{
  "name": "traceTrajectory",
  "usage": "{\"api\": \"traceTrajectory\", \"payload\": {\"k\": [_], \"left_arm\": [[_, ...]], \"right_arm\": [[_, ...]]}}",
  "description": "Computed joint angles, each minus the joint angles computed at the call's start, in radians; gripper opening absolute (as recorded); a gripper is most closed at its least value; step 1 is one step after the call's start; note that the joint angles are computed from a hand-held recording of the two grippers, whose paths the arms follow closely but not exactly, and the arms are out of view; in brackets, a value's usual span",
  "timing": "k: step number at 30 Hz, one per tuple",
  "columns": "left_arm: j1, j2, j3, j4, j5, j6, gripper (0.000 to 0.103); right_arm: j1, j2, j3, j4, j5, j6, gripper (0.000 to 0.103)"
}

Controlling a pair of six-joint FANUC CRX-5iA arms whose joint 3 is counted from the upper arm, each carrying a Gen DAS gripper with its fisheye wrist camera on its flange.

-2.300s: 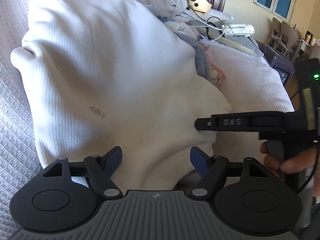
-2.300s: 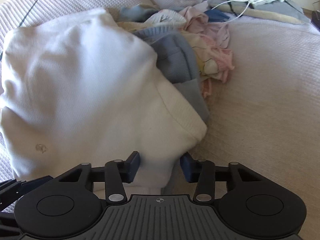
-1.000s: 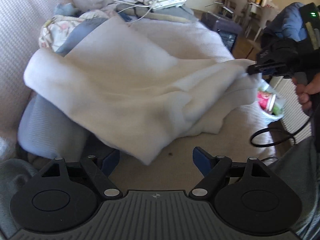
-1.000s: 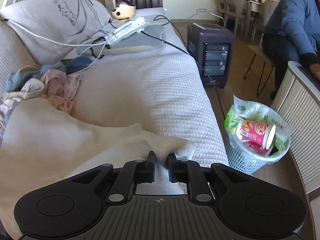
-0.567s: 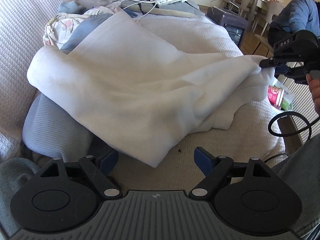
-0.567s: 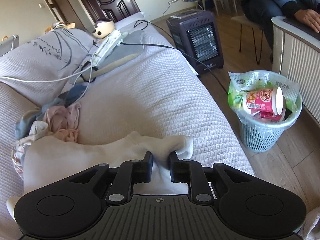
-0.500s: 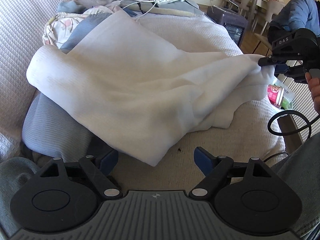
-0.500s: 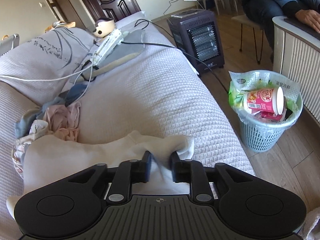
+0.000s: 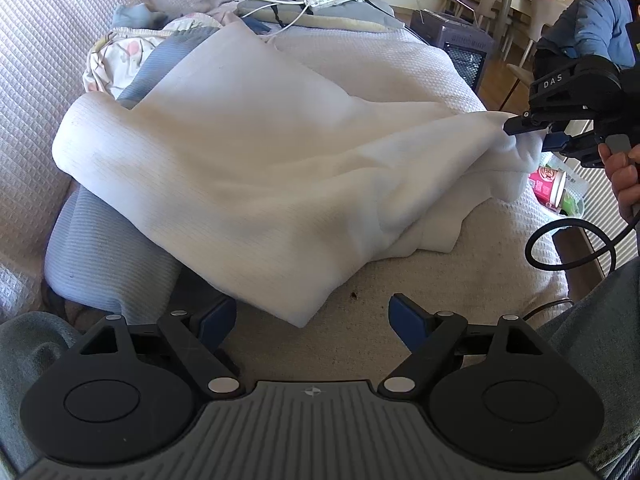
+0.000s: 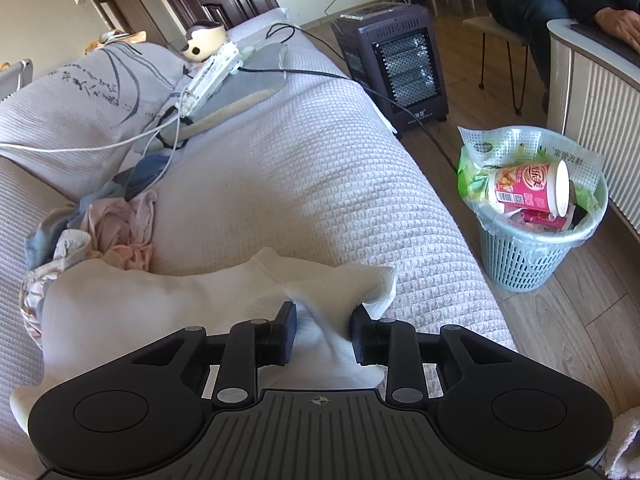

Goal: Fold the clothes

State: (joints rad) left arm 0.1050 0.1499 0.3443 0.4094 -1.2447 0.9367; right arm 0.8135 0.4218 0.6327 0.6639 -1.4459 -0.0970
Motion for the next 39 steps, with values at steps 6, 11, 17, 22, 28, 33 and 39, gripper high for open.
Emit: {"api": "traceTrajectory", "payload": {"k": [6,11,17,22,28,33,39], "left_arm": [[-0.005,-0.003,-0.005,-0.002,-0.005,-0.018,0.082],[-0.011,-0.008,-0.011,-0.002,-0.011,-0.033,0.082],[-0.016,-0.008,-0.010,-0.009,-0.017,-0.032,0.082],[-0.016,-0.003,-0.004,-0.007,-0.022,-0.029,0.082],[-0.015,0.002,0.001,-0.001,-0.027,-0.035,0.082],[-0.018,0.004,0.003,-0.006,-0.028,-0.041,0.082],[-0.018,0.005,-0.002,-0.001,-0.033,-0.050,0.082]], "right_arm": [[-0.002,0.000,0.002,-0.008,-0.001,0.006,0.030],[-0.001,0.003,0.008,-0.009,-0.002,0.009,0.030],[-0.001,0.004,0.011,-0.011,0.000,0.011,0.030],[-0.002,0.006,0.014,-0.015,-0.001,0.013,0.030],[-0.003,0.008,0.018,-0.019,-0.003,0.016,0.031],[-0.004,0.007,0.017,-0.022,-0.003,0.019,0.031],[-0.004,0.004,0.011,-0.022,0.000,0.018,0.031]]}}
